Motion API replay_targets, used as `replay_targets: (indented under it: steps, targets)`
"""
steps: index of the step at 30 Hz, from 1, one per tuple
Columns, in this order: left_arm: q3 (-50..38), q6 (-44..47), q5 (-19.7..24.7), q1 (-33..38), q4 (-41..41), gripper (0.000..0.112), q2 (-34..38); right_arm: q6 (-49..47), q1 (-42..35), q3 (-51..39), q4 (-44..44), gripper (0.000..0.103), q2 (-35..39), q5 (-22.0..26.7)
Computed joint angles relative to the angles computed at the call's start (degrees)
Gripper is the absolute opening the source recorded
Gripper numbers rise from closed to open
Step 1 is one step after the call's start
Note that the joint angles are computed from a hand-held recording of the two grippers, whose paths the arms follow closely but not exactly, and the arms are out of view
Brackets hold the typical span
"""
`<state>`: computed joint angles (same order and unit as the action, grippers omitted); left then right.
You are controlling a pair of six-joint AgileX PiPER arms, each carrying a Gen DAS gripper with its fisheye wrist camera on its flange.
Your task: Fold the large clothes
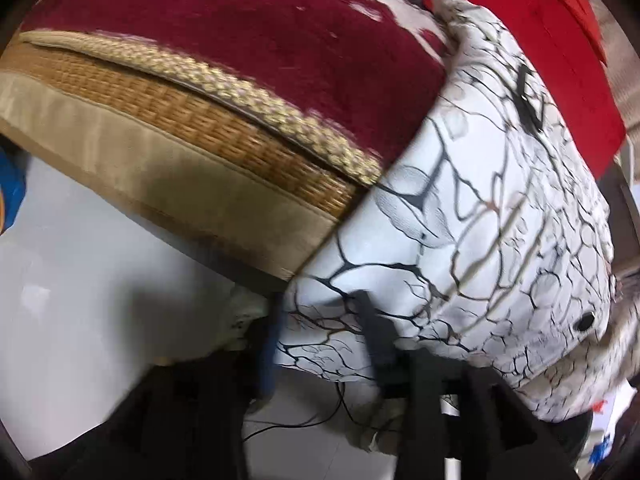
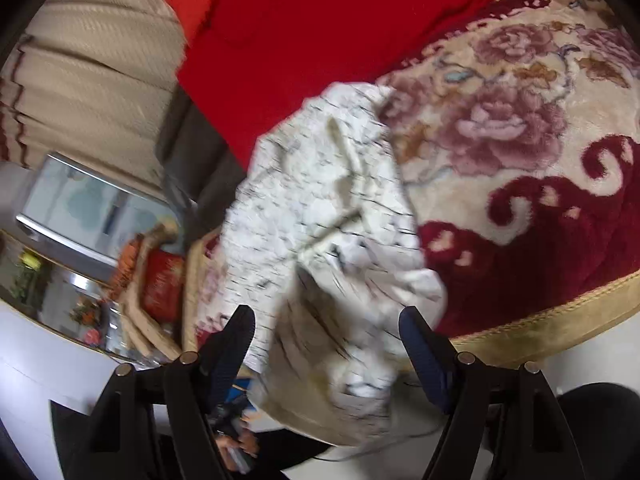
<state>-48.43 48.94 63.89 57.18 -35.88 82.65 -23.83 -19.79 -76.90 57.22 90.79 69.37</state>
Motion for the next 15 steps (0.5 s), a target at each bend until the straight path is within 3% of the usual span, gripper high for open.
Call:
replay_targets:
  steps: [1,3,7,9,10,12,13,15]
  targets:
    - [-1.2,-0.3,0.7,0.5,0.3,0.057,0.5,0.6,0.8,0.5,0.4,0.08,-0.4,-0.2]
    - [0.8,-1.1,-1.9,-2.5,-0.2,0.057,-0.1,3.9,4.1,0.4,-3.1,0.083,-0.5,-1.9]
    - [4.5,-2.6,-3.3,-4.7,-0.3,0.057,-3.5,15.2,14.7,-1.0,-19.0,0.082,2.5,-5.6]
    - [4.1,-0.9,-2.3,-1.7,-0.3,0.057,-3.1,16.7,16.8,0.3,-20.6,0.081,4.6,-6.2]
    - [3.8,0.6,-1.5,0.7,-0.1,0.057,-2.6,18.0,17.9,1.4,-22.4,0.075,5.4,-7.0]
    - [2.7,2.5,-0.3,4.4,-0.5,0.057,-0.1,17.5,18.6,3.7,-23.6,0.048,6.2,-8.6]
    - [1.9,3.0,0.3,5.5,-0.7,0.057,1.1,16.5,18.7,4.7,-23.7,0.025,6.2,-9.7]
    - [1.6,3.4,1.0,6.5,-0.7,0.057,1.9,14.4,18.1,6.5,-23.0,0.02,6.0,-11.7]
